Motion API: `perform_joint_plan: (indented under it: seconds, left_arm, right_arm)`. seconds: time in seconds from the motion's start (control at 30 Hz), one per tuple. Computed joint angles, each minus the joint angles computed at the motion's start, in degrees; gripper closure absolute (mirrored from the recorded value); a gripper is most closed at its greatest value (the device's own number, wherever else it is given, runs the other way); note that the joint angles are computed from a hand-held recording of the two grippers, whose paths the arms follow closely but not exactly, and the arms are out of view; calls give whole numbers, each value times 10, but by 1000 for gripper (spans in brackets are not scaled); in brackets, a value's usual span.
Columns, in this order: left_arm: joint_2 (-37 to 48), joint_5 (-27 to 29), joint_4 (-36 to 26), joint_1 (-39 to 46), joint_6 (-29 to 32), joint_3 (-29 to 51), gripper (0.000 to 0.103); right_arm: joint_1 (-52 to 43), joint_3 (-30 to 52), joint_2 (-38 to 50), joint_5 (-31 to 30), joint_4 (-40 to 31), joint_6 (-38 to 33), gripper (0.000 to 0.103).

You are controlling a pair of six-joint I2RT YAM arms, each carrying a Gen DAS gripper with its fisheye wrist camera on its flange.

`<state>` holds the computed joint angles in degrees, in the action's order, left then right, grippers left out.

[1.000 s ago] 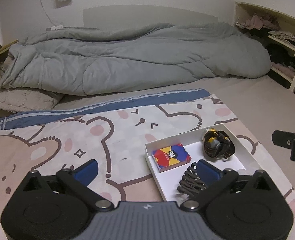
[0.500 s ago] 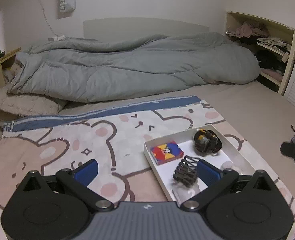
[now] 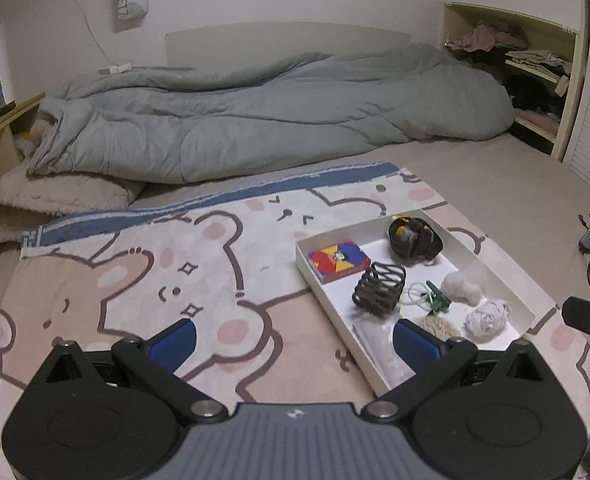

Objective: Organize objects

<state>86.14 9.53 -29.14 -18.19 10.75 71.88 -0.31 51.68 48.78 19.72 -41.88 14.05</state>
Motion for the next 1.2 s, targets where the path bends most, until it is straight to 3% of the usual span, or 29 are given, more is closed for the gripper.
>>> perform_joint_plan:
  seconds: [0.67,1.2]
  left_arm:
    - [-19,21,-3,16,19,-51,0]
    - [-22,21,3,14,22,-56,0]
  right_arm:
    - [50,-42,-28,50,-53,75,0]
    - [57,-42,-26,53,-52,80,0]
